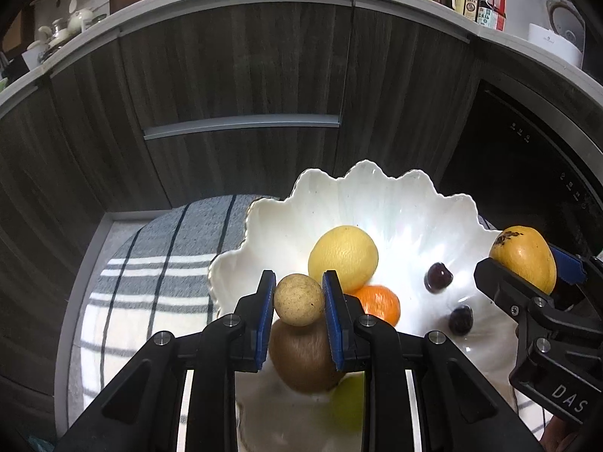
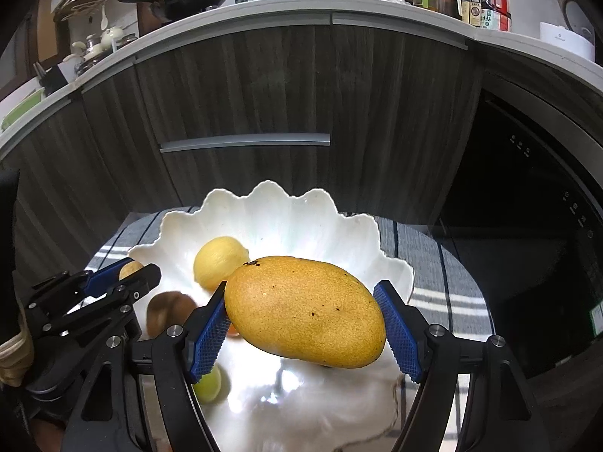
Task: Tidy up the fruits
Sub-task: 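Open the left tool releasing the brown fruit into the bowl while the right tool releases the mango, then withdraw both open tools from the bowl toward the last mandarin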
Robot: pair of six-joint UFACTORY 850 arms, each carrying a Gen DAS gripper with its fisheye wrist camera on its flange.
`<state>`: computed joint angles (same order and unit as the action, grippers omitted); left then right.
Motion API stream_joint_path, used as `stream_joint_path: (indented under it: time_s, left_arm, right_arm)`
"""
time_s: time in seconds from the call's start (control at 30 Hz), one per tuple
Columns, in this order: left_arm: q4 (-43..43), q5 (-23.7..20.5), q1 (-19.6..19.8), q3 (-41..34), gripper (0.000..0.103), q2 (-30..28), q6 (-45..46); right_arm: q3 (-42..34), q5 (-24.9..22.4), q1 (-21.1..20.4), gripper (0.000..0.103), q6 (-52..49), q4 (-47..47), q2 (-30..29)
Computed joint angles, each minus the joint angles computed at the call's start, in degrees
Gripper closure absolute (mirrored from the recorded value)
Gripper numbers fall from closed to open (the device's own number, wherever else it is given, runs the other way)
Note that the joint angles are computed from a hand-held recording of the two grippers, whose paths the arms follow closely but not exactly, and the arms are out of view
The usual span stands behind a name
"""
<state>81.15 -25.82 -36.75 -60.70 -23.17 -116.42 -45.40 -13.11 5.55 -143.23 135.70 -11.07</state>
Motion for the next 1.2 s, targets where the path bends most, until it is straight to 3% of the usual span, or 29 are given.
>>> stream_joint_path:
  time_s: [0.13, 0.3, 0.37, 0.5, 0.53, 0.77, 1.2]
  left_arm:
    - [-0.2, 0.4, 0.5, -0.9, 0.073, -1.0, 0.6]
    - [-0.2, -1.6, 0.1, -1.0, 0.042, -1.4, -0.1]
    - [-1.0, -1.9, 0.1, -1.1, 0.042, -1.5, 0.5]
    - [-2.2, -2.1, -0.2, -0.7, 0.037, -1.1, 1.5]
    - [-2.0, -2.6, -0.4, -0.5, 0.035, -0.8, 1.3]
    - [-1.8, -6.1, -2.0, 0.7, 0.018, 2.1, 0.9]
    - [-4.0, -11.5, -7.0, 4.2, 0.010, 8.9, 1.4]
  right_arm:
    - [-1.8, 0.5, 0.0, 0.028, 1.4, -1.0, -2.0]
    - [-3.0, 1.3, -0.1, 0.027, 2.8, -2.5, -3.4]
    - [-3.1, 2.1, 0.2, 0.027, -0.2, 0.1, -3.7]
    - [-2.3, 2.1, 0.6, 0.021, -15.6, 15.5, -2.8]
    - [-2.2, 2.0, 0.6, 0.018, -15.5, 15.5, -2.6]
    - [-0.4, 1.4, 0.2, 0.017, -14.3, 14.9, 0.4]
    - [6.1, 1.6, -1.5, 0.017, -9.1, 9.7, 10.6]
